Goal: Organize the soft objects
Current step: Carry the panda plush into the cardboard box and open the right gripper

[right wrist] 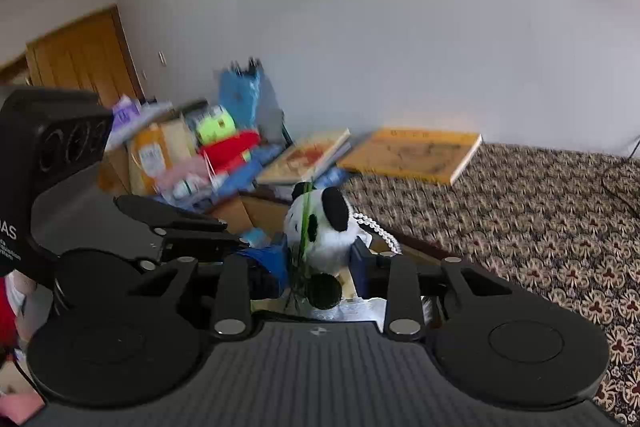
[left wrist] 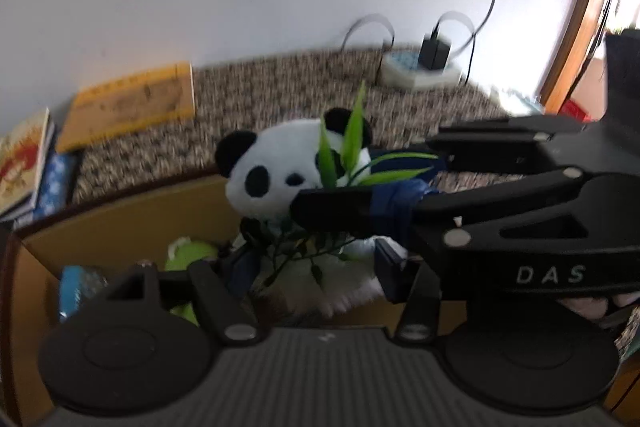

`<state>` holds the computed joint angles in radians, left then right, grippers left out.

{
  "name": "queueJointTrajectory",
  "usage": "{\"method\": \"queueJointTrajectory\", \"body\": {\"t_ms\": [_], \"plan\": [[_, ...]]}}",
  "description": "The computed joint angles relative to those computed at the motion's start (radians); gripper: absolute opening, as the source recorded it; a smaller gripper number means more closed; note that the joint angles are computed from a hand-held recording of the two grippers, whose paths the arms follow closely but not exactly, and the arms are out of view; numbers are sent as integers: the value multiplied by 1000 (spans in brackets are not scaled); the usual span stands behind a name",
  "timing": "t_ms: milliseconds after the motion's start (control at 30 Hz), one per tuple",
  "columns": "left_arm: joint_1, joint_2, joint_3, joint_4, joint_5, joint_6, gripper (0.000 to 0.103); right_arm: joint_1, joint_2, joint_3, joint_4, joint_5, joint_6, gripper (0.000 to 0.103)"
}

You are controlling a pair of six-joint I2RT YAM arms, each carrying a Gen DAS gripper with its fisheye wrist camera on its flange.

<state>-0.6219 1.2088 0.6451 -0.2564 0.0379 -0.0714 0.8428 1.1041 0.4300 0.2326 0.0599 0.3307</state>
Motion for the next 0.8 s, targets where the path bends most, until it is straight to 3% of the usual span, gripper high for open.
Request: {"method": "queueJointTrajectory", "body": {"t_ms": [200,333,600,800], "plan": [[-17,141,52,-27,-59,4,53,54,90,45,-41,132,-37,15],[0,168,88,-73,-109,-40,63,81,101,48,-65,248,7,16],[30,62,84,-141,-51,-60,67,113,-15,-20,-75,295,111,16],[-19,-27,96,-202,-109,-108,68,130,-139,-61,-122,327,215,17]]}}
